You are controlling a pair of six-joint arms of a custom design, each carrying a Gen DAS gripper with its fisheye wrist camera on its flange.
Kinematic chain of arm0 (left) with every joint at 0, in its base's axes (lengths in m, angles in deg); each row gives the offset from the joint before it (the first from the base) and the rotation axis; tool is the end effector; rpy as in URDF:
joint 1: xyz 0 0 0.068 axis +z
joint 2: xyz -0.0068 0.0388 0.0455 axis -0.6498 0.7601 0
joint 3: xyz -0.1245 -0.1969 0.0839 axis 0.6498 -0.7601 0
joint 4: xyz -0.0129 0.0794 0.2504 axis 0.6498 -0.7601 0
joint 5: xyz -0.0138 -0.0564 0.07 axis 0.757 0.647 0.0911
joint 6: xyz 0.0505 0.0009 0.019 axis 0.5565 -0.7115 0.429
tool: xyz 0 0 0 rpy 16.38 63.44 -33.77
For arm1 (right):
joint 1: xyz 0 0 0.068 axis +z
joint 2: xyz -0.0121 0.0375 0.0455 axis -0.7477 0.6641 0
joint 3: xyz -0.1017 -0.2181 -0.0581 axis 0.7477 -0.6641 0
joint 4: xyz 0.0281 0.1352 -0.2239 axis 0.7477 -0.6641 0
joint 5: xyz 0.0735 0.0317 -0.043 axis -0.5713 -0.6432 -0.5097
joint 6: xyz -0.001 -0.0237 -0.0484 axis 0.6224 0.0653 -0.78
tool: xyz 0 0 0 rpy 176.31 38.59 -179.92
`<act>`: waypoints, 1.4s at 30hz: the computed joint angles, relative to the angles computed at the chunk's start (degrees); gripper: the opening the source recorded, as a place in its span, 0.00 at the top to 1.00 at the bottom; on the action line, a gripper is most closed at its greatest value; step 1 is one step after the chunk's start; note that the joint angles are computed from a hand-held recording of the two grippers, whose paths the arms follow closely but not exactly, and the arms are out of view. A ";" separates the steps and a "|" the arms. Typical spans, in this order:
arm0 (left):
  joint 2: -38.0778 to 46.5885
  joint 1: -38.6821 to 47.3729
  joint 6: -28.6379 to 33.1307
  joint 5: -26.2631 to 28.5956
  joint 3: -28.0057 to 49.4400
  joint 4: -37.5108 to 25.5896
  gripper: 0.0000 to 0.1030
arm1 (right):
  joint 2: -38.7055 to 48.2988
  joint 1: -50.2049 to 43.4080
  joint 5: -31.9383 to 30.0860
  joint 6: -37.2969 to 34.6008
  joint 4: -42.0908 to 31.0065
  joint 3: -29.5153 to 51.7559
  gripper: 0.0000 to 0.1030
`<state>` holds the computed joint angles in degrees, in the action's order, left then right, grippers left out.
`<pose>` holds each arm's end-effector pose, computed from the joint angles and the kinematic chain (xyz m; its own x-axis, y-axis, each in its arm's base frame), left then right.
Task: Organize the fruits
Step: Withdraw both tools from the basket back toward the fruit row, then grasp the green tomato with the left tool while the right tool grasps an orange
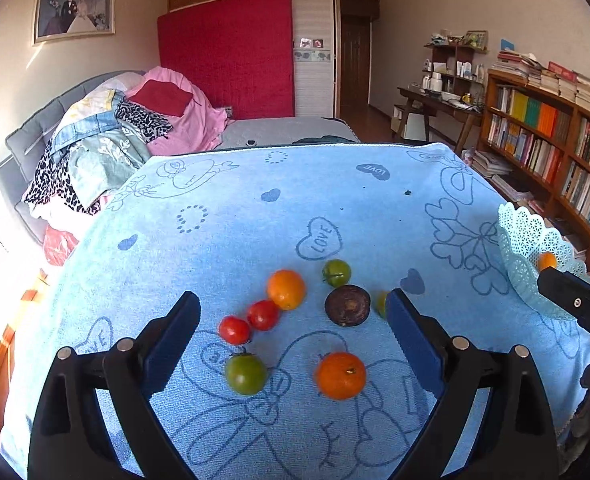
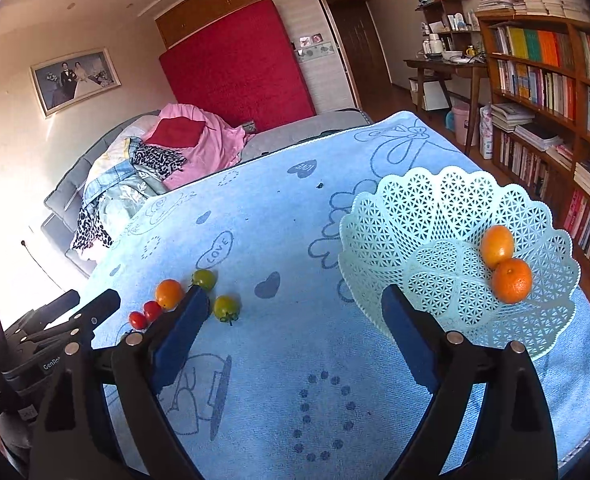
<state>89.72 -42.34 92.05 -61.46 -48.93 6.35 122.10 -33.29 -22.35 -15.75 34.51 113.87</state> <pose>0.3241 -0.0121 0.0549 -0.5954 0.0935 -0.7980 0.1183 0.9926 0.0280 0.2626 0.0692 0.0412 -0.5721 0.2718 -0.7738 0.0135 0.9465 0.3225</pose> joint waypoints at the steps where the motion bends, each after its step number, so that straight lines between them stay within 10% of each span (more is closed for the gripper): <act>1: 0.52 0.64 0.10 -0.14 0.07 0.14 0.10 | 0.49 0.73 0.28 -0.14 0.04 0.33 0.12; 18: 12.09 5.37 2.13 -1.48 5.39 0.03 0.11 | 6.99 7.24 3.30 -2.21 -2.22 5.49 0.12; 33: 17.59 8.24 1.79 5.11 14.20 -11.59 0.49 | 10.49 9.59 3.00 -2.61 -4.51 9.09 0.12; 42: 16.18 9.51 1.88 8.30 10.61 -6.89 0.68 | 12.62 12.17 2.21 -2.35 -6.47 12.15 0.12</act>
<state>105.89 -32.82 93.92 -53.16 -38.32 -0.54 134.72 -21.12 -20.14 -18.10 28.05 126.02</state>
